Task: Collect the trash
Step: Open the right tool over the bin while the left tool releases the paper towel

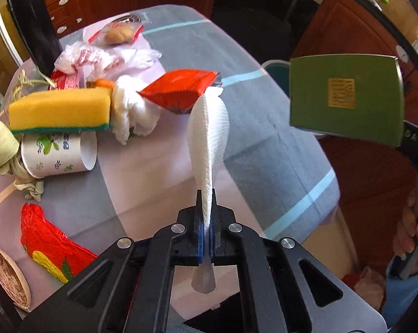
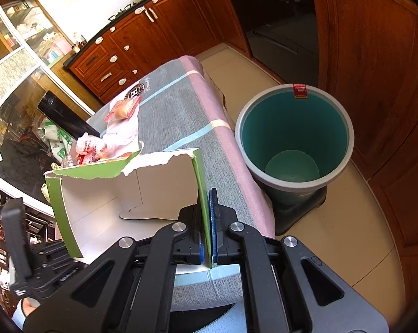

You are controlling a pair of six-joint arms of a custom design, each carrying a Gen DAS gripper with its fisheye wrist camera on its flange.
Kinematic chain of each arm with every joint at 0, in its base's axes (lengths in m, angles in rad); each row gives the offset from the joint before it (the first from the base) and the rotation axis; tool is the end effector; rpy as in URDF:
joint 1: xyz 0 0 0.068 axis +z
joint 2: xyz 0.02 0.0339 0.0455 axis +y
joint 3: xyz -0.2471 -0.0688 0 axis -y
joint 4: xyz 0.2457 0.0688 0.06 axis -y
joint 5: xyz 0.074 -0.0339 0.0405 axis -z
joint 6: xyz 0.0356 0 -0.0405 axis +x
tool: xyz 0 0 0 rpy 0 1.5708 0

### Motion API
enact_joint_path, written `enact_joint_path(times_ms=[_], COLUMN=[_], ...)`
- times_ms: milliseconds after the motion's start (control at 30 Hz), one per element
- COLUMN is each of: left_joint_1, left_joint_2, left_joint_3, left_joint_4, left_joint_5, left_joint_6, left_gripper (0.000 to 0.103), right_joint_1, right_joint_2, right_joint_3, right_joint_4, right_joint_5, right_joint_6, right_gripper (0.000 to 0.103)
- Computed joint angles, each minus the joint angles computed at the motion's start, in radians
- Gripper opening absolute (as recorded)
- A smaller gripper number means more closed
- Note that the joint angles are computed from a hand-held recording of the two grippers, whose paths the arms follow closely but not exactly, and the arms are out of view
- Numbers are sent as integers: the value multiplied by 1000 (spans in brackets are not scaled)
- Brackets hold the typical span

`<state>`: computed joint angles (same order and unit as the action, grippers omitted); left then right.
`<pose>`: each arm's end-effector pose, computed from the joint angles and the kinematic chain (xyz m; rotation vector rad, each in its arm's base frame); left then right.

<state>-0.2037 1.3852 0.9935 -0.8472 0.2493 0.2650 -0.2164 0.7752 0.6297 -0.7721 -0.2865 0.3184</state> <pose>0.2526 -0.0611 0.2154 0.7034 2.6945 -0.3344 0.1594 -0.0247 0.2243 0.5375 2.4198 0.3994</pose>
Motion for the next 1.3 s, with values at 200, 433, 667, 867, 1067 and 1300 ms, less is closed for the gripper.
enact_joint_path(times_ms=[200,433,667,867,1067,1300], left_joint_1=[-154,-328,-414,-456,-460,-463], left_joint_2=[-41,221,509,750,937,1100], left_joint_3=[117,332,629,896,1097,1311], left_joint_4=[-86,-5,-31,-86,-147,-235], left_joint_5=[14,10,44,56,71,79], left_joint_6=[-84,-202,-234,-253,-241,-242], left_gripper=[3,4,4,4,4,4], right_joint_1=[-184,-418,-461,-470,-477,-464], right_joint_2=[33,261,571,769,808,811], right_joint_3=[41,111,194,255,275,300], right_joint_4=[-10,62,154,190,192,181], right_joint_5=[-75,-58,-5,19,12,32], right_joint_6=[-96,-227,-262,-282,-284,-262], right_gripper=[3,3,5,21,30,60])
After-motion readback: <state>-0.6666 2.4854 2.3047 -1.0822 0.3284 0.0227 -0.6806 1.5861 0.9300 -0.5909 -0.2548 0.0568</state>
